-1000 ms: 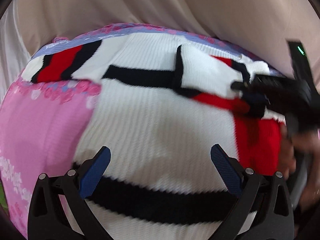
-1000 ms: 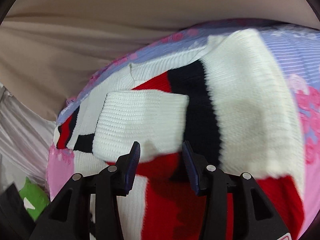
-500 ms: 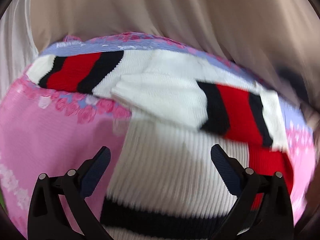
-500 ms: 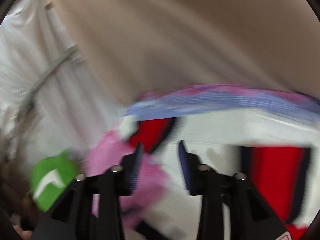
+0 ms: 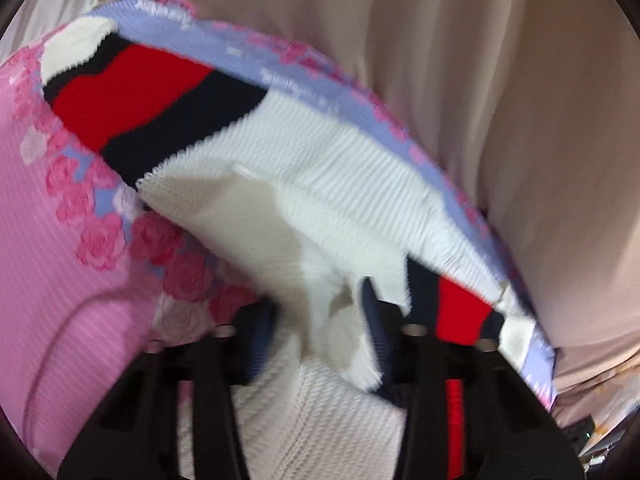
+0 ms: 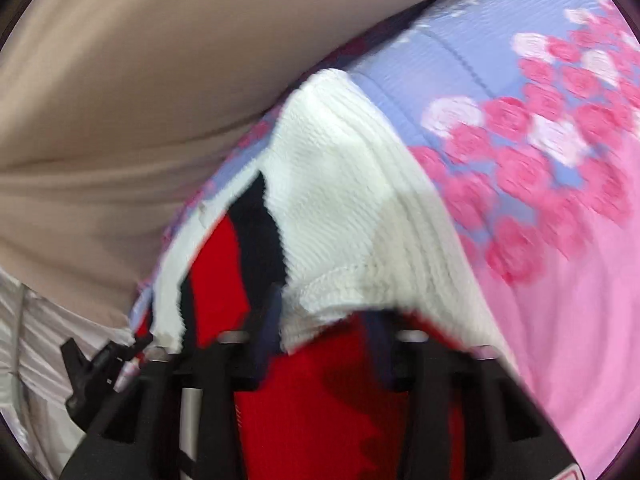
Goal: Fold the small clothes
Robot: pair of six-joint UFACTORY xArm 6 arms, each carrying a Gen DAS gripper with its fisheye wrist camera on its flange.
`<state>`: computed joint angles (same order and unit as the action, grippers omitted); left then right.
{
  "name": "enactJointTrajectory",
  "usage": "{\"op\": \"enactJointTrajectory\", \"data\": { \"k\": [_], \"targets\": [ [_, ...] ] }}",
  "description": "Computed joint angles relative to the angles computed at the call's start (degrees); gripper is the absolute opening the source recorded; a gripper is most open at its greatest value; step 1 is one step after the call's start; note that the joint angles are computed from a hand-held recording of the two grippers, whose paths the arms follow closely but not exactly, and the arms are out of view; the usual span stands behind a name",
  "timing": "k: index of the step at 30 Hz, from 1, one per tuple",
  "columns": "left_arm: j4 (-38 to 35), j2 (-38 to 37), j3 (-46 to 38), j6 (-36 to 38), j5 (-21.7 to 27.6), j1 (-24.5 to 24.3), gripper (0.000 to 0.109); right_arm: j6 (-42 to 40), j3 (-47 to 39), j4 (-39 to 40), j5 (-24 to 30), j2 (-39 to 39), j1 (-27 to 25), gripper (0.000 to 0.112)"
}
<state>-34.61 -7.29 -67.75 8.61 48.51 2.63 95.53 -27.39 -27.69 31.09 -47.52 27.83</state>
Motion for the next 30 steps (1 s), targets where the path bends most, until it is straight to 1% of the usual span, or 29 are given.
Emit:
{"op": "enactJointTrajectory", "data": {
  "k": [1,2,3,4,5,6,7,8,9,10,11,13,14,15,16,17,18,19,20,21,22,23,24,25,26,27,28,29,30],
  "targets": [
    [-0.98,-0.57,0.25,1.06,-0.44,0.05,0.033,1.22,-0.24,-2.1,0.23,-1.37,-0.45,0.01],
    [-0.46,-1.24,1.04,1.38,-1.61,-0.34,0.033,4.16,-0.17,-6.6,0.85,-3.87,-0.5,0.009],
    [0.68,-1.56,1.86,1.59,-2.58,-0.87,0.033,5.4,-0.31,-9.19,3.15,-5.97,-0.07,0.009],
    [2.51,-1.61,2.76,1.35,-3.28,-1.52,0.033,7.14,-0.08,-12.19,7.85,-9.3,1.56,0.009],
    [4.01,-1.32,3.64,0.94,-3.2,-1.95,0.033,8.46,1.04,-13.43,12.48,-12.65,3.27,0.009],
    [5.32,-0.96,4.12,0.14,-3.03,-2.12,0.033,8.58,2.17,-12.28,16.81,-15.07,4.13,0.009],
    [6.05,-1.72,5.54,-0.16,-4.51,-2.59,0.034,6.46,4.04,-8.72,19.64,-16.48,3.72,0.01],
    [7.86,-3.07,6.53,-0.46,-6.07,-2.86,0.034,4.32,4.91,-5.39,20.08,-15.49,3.04,0.008],
    [8.85,-4.19,6.61,-0.61,-5.99,-2.76,0.036,3.45,6.26,-4.46,18.75,-16.42,3.17,0.008],
    [8.75,-5.54,6.81,-0.29,-5.95,-2.44,0.041,3.74,5.4,-5.26,19.82,-16.0,4.36,0.012],
    [8.38,-7.6,7.53,0.03,-6.69,-1.97,0.044,3.53,3.64,-5.37,21.36,-14.87,5.76,0.016],
    [9.63,-11.5,8.93,-1.3,-9.39,-2.0,0.07,6.31,-0.17,-8.4,26.3,-13.03,10.57,0.02],
    [9.78,-12.42,9.1,-1.49,-9.78,-2.42,0.075,8.55,-1.37,-10.39,30.0,-12.89,14.08,0.022],
    [9.5,-12.14,8.3,-0.95,-8.85,-2.88,0.084,10.75,-3.16,-12.9,34.85,-12.25,17.86,0.023],
    [8.92,-11.11,7.05,0.06,-7.46,-3.41,0.086,12.34,-5.46,-14.91,39.07,-10.31,21.07,0.029],
    [9.63,-8.99,5.38,-0.05,-5.9,-4.53,0.086,11.53,-7.22,-16.03,42.23,-9.04,22.73,0.035],
    [11.74,-6.78,4.06,-1.52,-4.73,-5.63,0.086,9.51,-6.98,-15.06,43.09,-10.18,21.99,0.038],
    [13.24,-4.73,2.77,-2.8,-3.42,-6.0,0.086,5.09,-8.09,-15.18,41.56,-8.91,19.01,0.044],
    [14.24,-2.51,1.79,-4.43,-1.98,-6.38,0.086,0.47,-9.11,-14.43,38.6,-7.42,14.35,0.055],
    [15.13,-1.69,2.29,-5.46,-2.19,-6.68,0.083,-4.32,-10.16,-13.47,34.76,-5.29,9.62,0.061],
    [16.72,-1.95,3.8,-6.41,-4.27,-7.3,0.073,-8.98,-9.81,-12.18,31.64,-5.28,5.8,0.066],
    [20.44,-2.89,5.71,-7.83,-8.07,-8.32,0.066,-13.12,-9.36,-10.92,29.52,-5.18,2.12,0.066],
    [22.92,-3.29,6.52,-8.76,-9.84,-8.98,0.05,-18.38,-9.68,-8.41,25.16,-2.69,-2.7,0.066],
    [23.4,-3.4,6.78,-8.54,-10.69,-9.12,0.033,-22.62,-10.31,-5.64,21.6,-0.07,-6.37,0.066],
    [21.48,-3.1,6.39,-6.97,-11.34,-8.97,0.018,-25.35,-10.06,-2.79,20.43,0.14,-8.9,0.064],
    [17.27,-2.22,4.89,-3.67,-10.08,-8.51,0.003,-28.45,-10.63,0.12,18.08,2.69,-11.28,0.057],
    [14.7,-1.42,3.16,-1.96,-9.01,-7.92,0.003,-31.92,-10.97,3.61,15.1,5.58,-13.48,0.018],
    [13.7,-1.05,2.01,-1.18,-9.57,-7.66,0.003,-33.6,-11.18,5.83,13.57,6.97,-14.76,0.011],
    [14.11,0.25,0.76,-0.93,-11.56,-7.94,0.004,-32.88,-9.76,6.79,9.68,5.97,-16.29,0.01]
  ]
}}
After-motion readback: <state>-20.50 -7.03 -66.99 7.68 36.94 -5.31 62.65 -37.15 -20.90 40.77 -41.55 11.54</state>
